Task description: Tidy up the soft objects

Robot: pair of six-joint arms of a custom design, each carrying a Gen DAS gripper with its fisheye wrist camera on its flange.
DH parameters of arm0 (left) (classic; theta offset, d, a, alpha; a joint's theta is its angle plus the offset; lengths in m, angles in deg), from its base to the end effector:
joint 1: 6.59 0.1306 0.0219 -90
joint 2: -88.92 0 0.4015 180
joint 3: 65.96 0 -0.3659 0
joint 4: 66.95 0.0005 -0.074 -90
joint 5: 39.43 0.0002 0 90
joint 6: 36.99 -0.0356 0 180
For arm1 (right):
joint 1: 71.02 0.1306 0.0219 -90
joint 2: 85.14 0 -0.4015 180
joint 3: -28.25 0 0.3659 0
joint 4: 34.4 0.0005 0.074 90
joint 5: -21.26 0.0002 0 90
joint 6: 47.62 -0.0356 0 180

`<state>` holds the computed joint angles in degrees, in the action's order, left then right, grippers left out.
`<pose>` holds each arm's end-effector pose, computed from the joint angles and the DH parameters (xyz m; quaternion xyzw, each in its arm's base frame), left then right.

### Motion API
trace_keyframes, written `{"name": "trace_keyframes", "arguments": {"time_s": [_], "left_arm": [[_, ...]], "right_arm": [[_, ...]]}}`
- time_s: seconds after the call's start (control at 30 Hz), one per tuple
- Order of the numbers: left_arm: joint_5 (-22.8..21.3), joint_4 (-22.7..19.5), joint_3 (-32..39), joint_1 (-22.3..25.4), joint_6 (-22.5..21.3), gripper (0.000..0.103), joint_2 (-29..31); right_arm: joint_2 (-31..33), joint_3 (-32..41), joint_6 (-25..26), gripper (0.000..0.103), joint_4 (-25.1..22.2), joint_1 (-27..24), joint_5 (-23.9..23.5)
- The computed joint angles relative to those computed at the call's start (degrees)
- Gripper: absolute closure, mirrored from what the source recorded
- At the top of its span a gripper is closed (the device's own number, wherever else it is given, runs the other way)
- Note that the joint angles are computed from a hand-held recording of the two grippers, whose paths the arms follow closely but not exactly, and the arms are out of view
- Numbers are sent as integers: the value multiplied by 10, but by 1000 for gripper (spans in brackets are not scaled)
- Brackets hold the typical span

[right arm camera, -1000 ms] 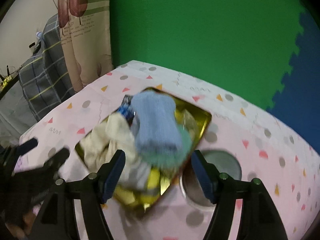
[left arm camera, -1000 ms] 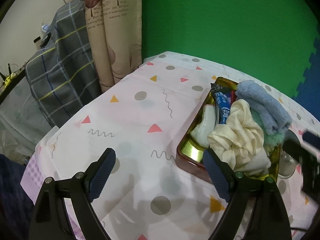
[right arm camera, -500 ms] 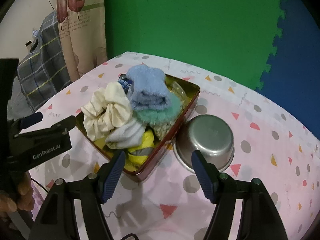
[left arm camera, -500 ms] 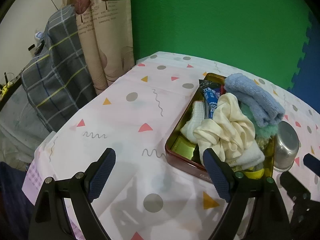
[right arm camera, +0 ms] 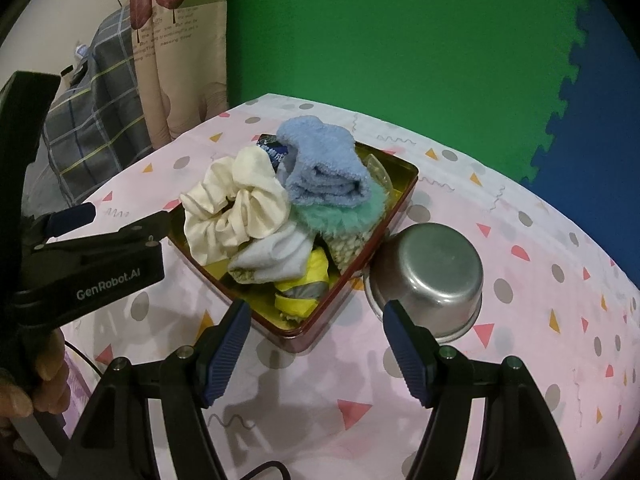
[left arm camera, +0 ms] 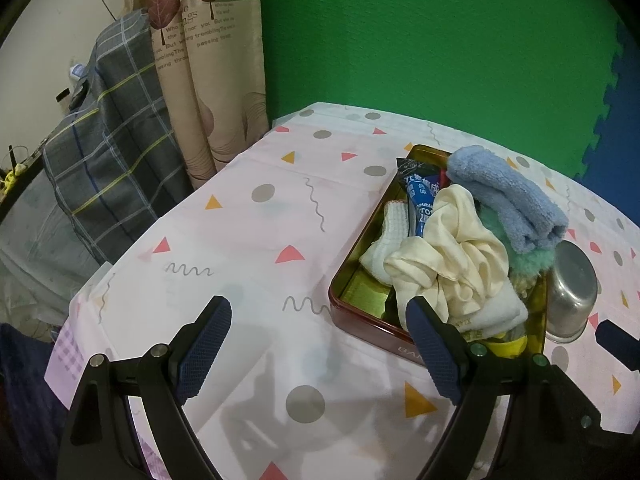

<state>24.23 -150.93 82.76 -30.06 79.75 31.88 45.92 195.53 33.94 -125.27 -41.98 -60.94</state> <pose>0.5798 -0.2351 0.5364 -0.0891 0.9343 0.0853 0.3344 0.5655 0.3079 0.5603 -0.1496 0.9390 0.0359 0.3077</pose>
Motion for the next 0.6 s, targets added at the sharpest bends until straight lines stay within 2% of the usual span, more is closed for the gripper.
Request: {"name": "trace_keyframes", "arguments": {"time_s": [0.6], "left_arm": [[-3,-2,0,-1,-1,16,-1]], "right_arm": [[0,-5,0,32,-2,2,-1]]}}
